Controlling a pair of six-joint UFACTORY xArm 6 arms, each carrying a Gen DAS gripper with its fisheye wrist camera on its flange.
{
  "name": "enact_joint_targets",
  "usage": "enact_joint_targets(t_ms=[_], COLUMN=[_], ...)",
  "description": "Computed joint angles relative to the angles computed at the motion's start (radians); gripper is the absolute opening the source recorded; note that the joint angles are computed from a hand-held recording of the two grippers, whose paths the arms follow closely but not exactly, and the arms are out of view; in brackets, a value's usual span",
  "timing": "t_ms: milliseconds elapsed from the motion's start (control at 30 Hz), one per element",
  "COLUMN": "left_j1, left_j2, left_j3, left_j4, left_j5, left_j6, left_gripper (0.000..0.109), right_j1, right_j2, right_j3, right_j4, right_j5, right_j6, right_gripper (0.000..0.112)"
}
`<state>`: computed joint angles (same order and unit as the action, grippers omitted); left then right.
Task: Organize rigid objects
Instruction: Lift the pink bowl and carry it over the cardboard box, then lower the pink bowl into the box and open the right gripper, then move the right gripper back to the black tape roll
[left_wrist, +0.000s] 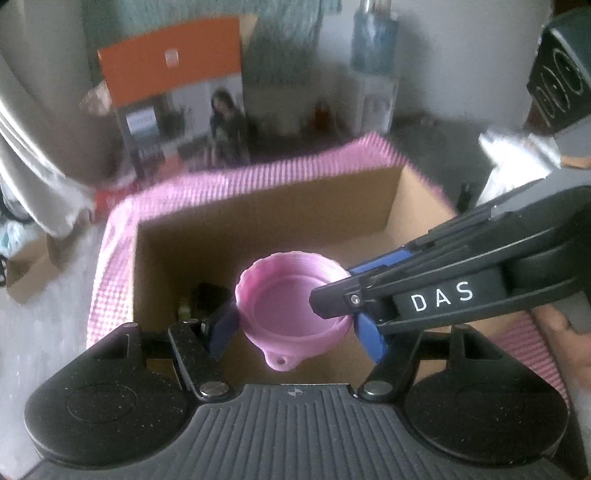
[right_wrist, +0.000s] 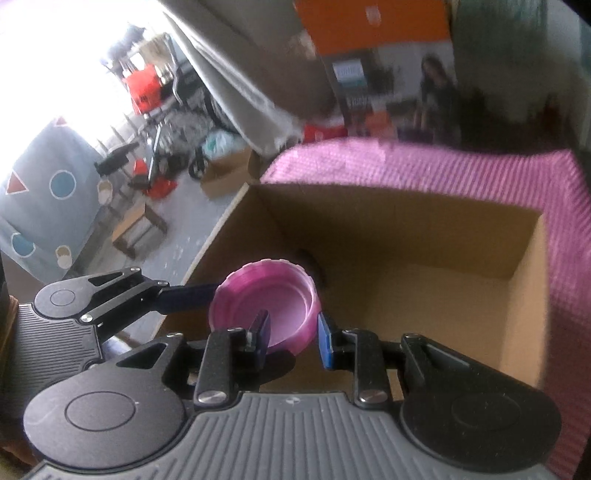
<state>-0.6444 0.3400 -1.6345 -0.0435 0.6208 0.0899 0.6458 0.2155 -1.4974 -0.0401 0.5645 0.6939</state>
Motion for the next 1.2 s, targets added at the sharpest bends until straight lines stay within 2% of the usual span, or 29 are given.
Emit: enact_joint_targets(t_ms=[133, 333, 500, 600, 733, 933, 1100, 1200], left_j1=[0.012, 0.015, 0.018, 0.024, 0.029, 0.022, 0.001, -0.012], left_j2=[0.08, 0.147, 0.148, 0.136, 0.112, 0.03, -0.074, -0.139], left_j3=[-0.108, -0.204, -0.21, -0.193, -0.165, -0.062, 0.069, 0.152], left_j4=[0.02, 0.063, 0.039, 0.027, 0.003, -0.022, -0.004, 0.006], left_j5=[0.117, 0.237, 0.276, 0.262, 0.223, 0.095, -0.033, -0.105], left_j6=[0.011, 0.017, 0.033, 0.036, 0.031, 0.027, -0.001, -0.025], left_gripper=[0.069, 0.07, 0.074, 0.075, 0.076, 0.081, 0.082, 0.082], right_j1=[-0.038, -0.062, -0.069, -0.07, -0.066, -0.044, -0.022, -0.023], right_j2=[0.093, 0.195, 0.245, 0.245, 0.194, 0.047, -0.126, -0.226], right_j3=[-0.086, -0.189, -0.242, -0.245, -0.177, 0.01, 0.217, 0.321], right_j4=[0.187, 0.323, 0.369, 0.369, 0.371, 0.306, 0.117, -0.062], right_j5=[0.056, 0.155, 0.232, 0.237, 0.17, -0.015, -0.18, -0.241], right_j6=[-0.138, -0.245, -0.276, -0.273, -0.262, -0.197, -0.007, 0.174], right_gripper=[0.03, 0.03, 0.033, 0.039, 0.042, 0.042, 0.043, 0.043])
